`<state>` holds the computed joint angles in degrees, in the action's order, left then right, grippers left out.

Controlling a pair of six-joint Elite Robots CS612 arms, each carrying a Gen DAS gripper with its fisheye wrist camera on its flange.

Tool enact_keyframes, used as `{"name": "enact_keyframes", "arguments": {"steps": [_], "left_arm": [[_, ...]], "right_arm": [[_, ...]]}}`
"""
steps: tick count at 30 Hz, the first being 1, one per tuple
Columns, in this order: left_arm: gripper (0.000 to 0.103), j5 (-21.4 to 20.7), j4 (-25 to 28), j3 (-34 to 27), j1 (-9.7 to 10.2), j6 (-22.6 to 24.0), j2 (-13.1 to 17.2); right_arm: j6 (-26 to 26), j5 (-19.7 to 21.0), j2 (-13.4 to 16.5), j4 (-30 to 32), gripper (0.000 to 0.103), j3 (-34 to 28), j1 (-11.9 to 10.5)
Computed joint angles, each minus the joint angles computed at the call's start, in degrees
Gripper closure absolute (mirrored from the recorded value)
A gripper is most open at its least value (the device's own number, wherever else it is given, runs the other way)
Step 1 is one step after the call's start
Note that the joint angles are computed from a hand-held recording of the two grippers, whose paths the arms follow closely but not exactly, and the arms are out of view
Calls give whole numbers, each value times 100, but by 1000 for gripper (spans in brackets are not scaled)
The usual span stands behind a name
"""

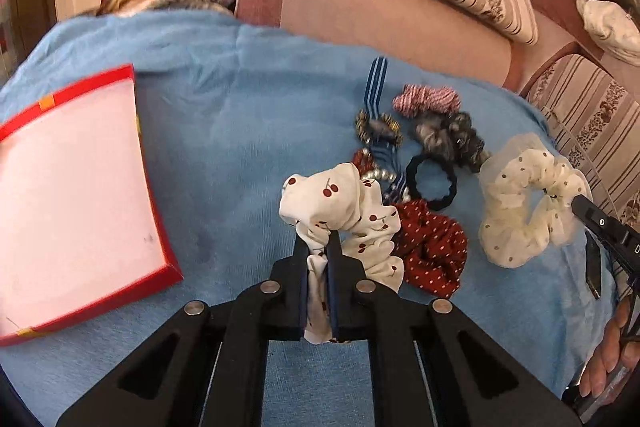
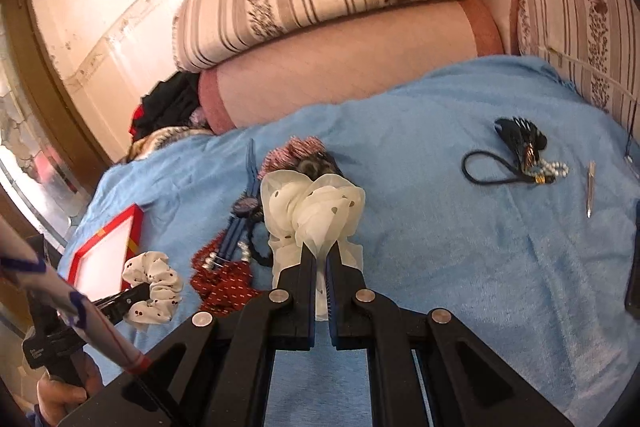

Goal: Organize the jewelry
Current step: 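Carry both held scrunchies over the red-rimmed tray with both tools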

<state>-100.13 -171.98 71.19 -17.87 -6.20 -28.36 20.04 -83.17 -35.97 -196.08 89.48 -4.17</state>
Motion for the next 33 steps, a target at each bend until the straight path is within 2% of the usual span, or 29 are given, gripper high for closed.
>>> {"name": "enact_keyframes", "arguments": {"steps": [5, 22, 29, 33], "left_arm": [[96, 205, -457, 135, -29, 61, -57], [96, 156, -676, 228, 35, -26, -127], [96, 137, -837, 265, 144, -236, -169], [96, 139, -866, 263, 269, -461, -167]], "right_arm": [[-49, 128, 1, -373, 98, 42, 16], [-48, 359, -29, -636, 98, 85, 118], [-119, 396, -79, -619, 98, 55, 268], [-85, 520, -81, -569, 98, -50, 364]]}}
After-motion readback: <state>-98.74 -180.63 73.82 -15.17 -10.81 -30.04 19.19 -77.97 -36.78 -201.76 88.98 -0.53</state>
